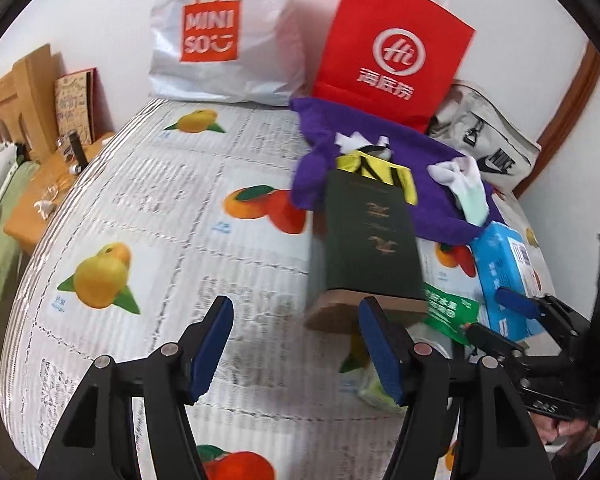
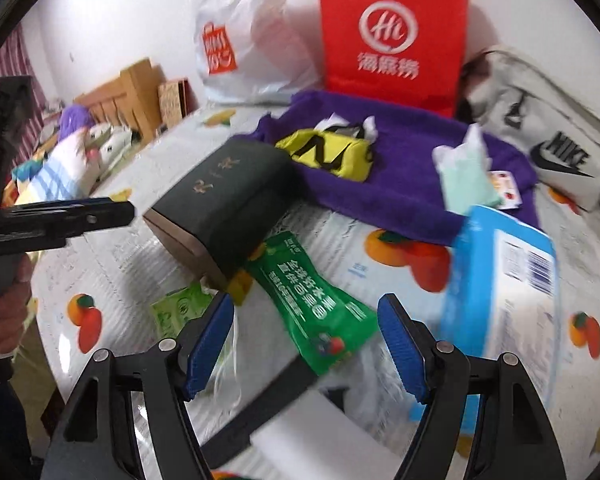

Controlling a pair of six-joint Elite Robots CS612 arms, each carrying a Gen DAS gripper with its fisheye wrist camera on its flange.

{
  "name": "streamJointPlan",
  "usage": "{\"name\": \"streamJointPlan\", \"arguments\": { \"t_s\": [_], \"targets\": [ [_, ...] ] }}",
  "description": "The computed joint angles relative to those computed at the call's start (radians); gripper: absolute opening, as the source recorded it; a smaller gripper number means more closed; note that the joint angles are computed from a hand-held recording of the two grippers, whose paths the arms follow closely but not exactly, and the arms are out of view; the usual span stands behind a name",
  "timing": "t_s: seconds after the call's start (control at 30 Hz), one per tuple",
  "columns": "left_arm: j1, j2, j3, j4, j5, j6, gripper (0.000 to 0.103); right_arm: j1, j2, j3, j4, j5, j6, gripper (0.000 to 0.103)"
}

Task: Organize soft objects
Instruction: 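Grasp the green snack bar packet with the right tool and lift it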

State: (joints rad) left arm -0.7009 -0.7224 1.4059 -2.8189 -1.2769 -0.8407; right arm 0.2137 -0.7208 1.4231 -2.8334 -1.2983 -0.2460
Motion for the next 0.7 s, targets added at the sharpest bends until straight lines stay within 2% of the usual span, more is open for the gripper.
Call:
{"name": "streamJointPlan", "arguments": {
  "t_s": [0.13,0.23,0.4,0.43,0.47,0.5,0.6,0.7],
  "targets": [
    [0.012,0.001,0.016,-0.035,-0.014,-0.004,0.063,0.016,0.041,-0.090,0.144,-0.023,-0.053,0.075],
    [0.019,0.004,0.018,-0.047,-0.029,0.001,0.063,0.029,0.068,-0.144,0.224,-0.074,-0.080,0.075],
    [0.027,0.011,0.019,-0.071,-0.046,0.003,0.063,0.033,0.096,-0.188,0.312,-0.073,-0.095,0.074],
    [0.028,0.011,0.020,-0.076,-0.049,0.003,0.063,0.035,0.098,-0.186,0.290,-0.084,-0.097,0.073],
    [0.028,0.011,0.022,-0.079,-0.051,0.003,0.063,0.037,0.099,-0.186,0.286,-0.090,-0.102,0.068],
    [0.028,0.010,0.024,-0.081,-0.050,0.002,0.063,0.038,0.099,-0.186,0.281,-0.090,-0.107,0.057],
    [0.026,0.005,0.032,-0.086,-0.047,-0.002,0.063,0.036,0.098,-0.186,0.273,-0.085,-0.110,0.032],
    [0.021,-0.003,0.043,-0.087,-0.040,-0.005,0.063,0.030,0.088,-0.167,0.247,-0.064,-0.104,0.024]
  ]
}}
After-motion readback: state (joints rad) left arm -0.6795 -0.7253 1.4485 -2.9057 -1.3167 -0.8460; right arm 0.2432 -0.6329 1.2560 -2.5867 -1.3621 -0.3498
